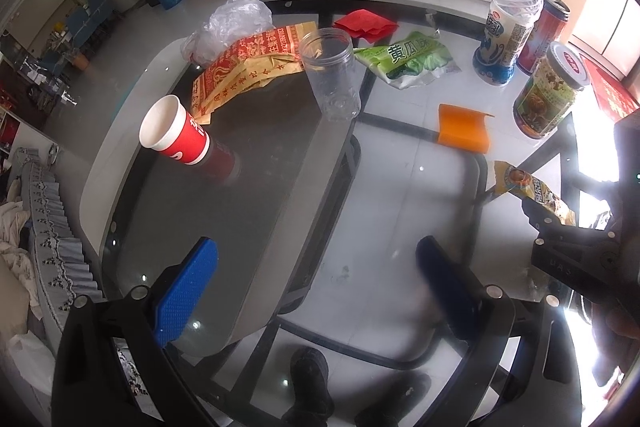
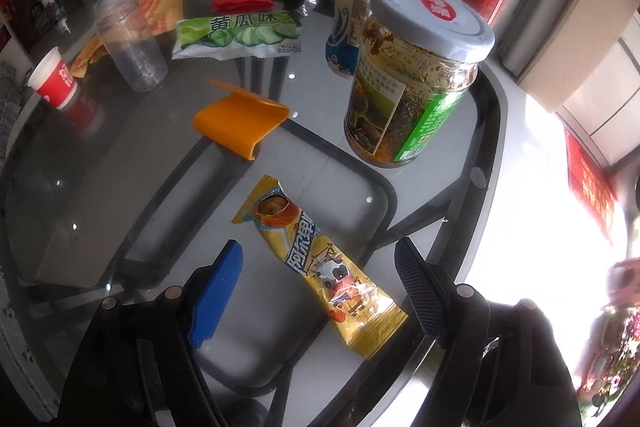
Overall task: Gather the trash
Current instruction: 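Close the right gripper on the yellow snack wrapper and lift it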
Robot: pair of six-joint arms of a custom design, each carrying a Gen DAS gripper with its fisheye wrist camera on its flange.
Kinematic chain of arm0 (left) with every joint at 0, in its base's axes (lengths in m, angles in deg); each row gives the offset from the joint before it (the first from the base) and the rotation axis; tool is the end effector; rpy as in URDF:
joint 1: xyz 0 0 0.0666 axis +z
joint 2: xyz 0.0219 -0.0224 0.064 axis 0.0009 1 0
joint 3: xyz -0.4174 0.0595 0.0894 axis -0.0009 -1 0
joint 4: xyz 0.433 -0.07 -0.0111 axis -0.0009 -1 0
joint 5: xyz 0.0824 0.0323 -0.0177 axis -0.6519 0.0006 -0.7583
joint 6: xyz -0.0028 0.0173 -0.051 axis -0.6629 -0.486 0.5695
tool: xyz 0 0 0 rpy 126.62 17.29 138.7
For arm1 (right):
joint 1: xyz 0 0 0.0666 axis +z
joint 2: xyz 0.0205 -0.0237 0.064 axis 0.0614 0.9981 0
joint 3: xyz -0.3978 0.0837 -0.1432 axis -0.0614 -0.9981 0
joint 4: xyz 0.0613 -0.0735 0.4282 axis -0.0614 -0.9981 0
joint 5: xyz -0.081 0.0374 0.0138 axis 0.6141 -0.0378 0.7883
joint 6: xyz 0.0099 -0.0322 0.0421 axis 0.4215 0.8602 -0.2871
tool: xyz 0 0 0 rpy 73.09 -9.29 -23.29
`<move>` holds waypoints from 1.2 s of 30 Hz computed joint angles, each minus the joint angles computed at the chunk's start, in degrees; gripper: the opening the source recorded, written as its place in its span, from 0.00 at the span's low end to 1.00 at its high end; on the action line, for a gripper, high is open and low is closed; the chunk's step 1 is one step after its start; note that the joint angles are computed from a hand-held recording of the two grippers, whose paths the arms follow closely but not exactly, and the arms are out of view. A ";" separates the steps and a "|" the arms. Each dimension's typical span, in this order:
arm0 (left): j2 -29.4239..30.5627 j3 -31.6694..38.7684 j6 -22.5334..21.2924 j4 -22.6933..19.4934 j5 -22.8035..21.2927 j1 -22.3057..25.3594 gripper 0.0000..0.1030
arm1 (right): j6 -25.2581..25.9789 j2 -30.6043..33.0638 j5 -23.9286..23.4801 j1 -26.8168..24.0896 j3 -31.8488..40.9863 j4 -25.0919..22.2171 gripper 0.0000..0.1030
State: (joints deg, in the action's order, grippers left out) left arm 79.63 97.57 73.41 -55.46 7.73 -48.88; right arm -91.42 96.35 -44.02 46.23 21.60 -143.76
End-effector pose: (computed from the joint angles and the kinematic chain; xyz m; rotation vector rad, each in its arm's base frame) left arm 0.3194 -0.3475 0.5752 0.4619 2.7034 0.2324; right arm 0.2868 0.2488 0.4905 0.1249 2.7498 -0.0878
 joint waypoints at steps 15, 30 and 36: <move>-0.35 -0.84 0.06 0.32 0.12 0.16 0.94 | 0.60 0.75 -1.16 -0.03 -1.09 -0.30 0.60; -0.83 -1.65 -0.15 0.33 0.04 0.04 0.94 | 0.19 0.69 -2.89 -0.28 -1.52 0.25 0.34; -1.05 -2.06 -0.13 0.38 0.12 -0.06 0.94 | -0.41 1.04 -3.44 -0.30 -1.05 0.61 0.27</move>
State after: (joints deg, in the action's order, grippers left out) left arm 78.59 95.51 73.28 -55.08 7.85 -48.93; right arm -91.83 97.39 -47.47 45.93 20.55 -143.15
